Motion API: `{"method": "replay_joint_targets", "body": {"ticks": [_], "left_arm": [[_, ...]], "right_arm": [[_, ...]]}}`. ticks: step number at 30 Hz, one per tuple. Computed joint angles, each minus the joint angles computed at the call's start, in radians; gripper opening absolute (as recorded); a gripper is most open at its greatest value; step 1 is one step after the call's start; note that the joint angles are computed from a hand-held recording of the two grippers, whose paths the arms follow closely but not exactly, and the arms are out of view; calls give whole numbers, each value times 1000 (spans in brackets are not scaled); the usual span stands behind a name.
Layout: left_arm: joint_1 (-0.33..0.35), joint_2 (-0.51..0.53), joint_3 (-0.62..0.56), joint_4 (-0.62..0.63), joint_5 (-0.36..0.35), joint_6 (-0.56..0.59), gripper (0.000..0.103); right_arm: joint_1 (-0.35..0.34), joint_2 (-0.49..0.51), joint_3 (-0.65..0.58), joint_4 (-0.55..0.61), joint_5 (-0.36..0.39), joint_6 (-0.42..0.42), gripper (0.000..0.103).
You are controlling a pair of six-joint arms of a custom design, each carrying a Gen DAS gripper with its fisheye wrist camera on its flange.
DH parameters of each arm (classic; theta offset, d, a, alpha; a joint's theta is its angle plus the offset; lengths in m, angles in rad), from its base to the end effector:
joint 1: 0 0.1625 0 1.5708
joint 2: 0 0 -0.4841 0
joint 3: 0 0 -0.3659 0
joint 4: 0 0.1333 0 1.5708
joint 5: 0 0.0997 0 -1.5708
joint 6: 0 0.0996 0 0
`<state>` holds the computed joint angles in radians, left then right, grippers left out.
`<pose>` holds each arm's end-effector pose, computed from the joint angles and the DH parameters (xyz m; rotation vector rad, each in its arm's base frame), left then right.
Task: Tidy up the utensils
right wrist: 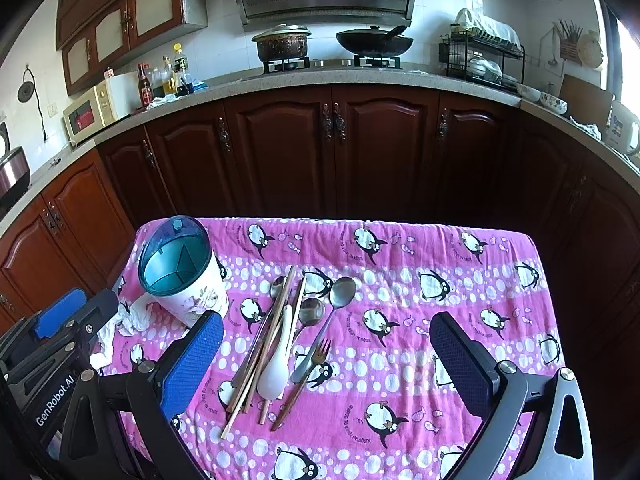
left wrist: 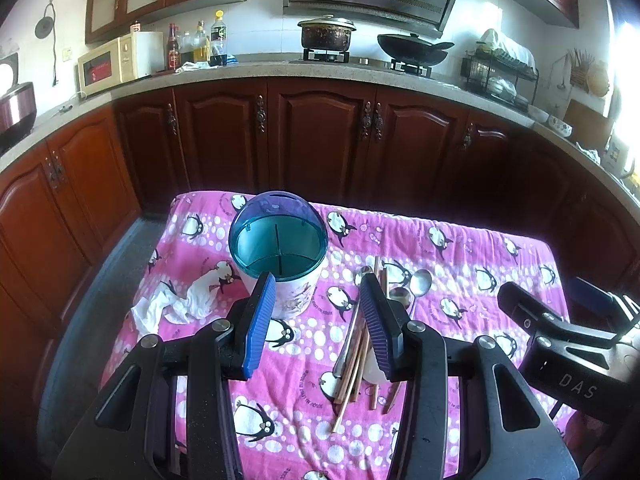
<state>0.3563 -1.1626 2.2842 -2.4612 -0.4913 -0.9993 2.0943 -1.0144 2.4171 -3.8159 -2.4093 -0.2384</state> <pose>-0.3327 -0.3598 0.2086 0.3960 2.2133 -1.0852 0.2677 -0.3453 0.2429 0.4096 -2.2022 1.1132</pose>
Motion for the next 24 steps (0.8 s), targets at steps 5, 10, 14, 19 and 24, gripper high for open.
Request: {"method": "replay_joint_targets", "body": {"ticks": [5,10,14,19,24], "left_arm": [[1,-3,4,-7,-2,-2,44],[1,-5,5,-7,-4,-2,44],[1,-5,5,-8,-4,-2,44],[0,-5,4,-4,-5,-3,44],[2,-5,-1,3,-5,-4,44]], "right_arm": [[2,6,-1,-3,-2,-7,103],[2,4,-3,7,-1,0,103],[4,4,-3,10,-2,2,103],[3,9,-6,0,-5,-9,103],[3,8,-7,0,-2,-7,103]]}}
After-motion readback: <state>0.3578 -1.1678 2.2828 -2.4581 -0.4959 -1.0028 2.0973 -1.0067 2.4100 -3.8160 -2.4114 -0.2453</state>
